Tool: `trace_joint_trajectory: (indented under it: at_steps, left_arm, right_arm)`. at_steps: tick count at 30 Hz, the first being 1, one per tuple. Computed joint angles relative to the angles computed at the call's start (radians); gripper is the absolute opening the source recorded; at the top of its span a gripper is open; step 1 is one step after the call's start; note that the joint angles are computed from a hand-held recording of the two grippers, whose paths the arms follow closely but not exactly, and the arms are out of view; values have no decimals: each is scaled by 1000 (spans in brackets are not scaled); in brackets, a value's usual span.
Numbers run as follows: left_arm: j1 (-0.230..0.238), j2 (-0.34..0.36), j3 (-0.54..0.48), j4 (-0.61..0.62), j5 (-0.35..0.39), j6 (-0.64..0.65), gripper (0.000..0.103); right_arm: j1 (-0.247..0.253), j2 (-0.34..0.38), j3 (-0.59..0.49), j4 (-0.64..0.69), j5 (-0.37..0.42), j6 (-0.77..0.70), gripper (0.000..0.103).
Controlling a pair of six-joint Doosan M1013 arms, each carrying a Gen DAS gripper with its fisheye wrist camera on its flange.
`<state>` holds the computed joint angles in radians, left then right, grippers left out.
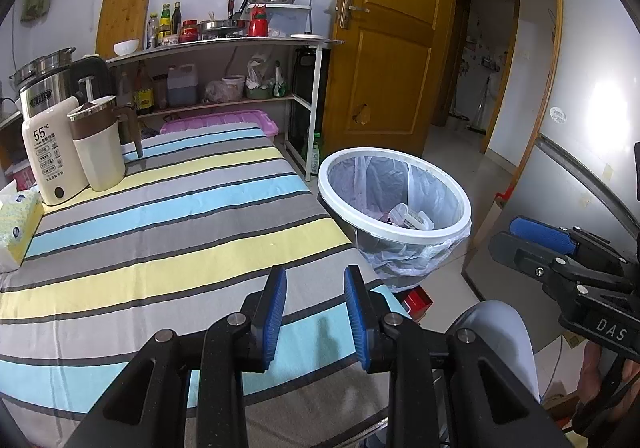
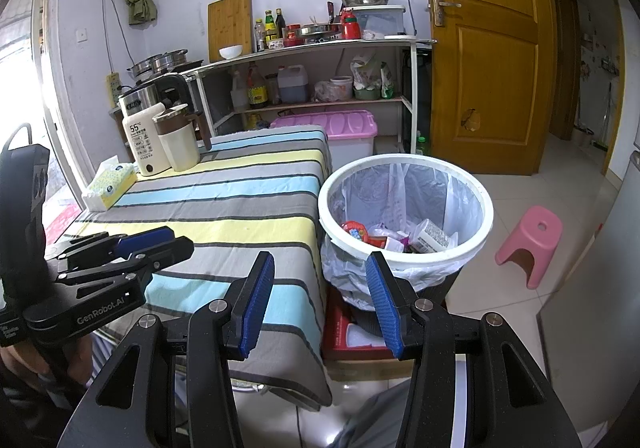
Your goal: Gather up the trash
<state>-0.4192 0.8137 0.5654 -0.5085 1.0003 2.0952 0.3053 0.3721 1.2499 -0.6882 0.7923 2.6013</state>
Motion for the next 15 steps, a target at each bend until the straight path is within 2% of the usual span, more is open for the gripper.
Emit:
trace_joint_trajectory:
  at_steps: [15]
  left_arm:
    - [1, -2, 3, -1, -4, 3, 30]
  right_arm:
    - [1, -1, 2, -7, -1, 6, 49]
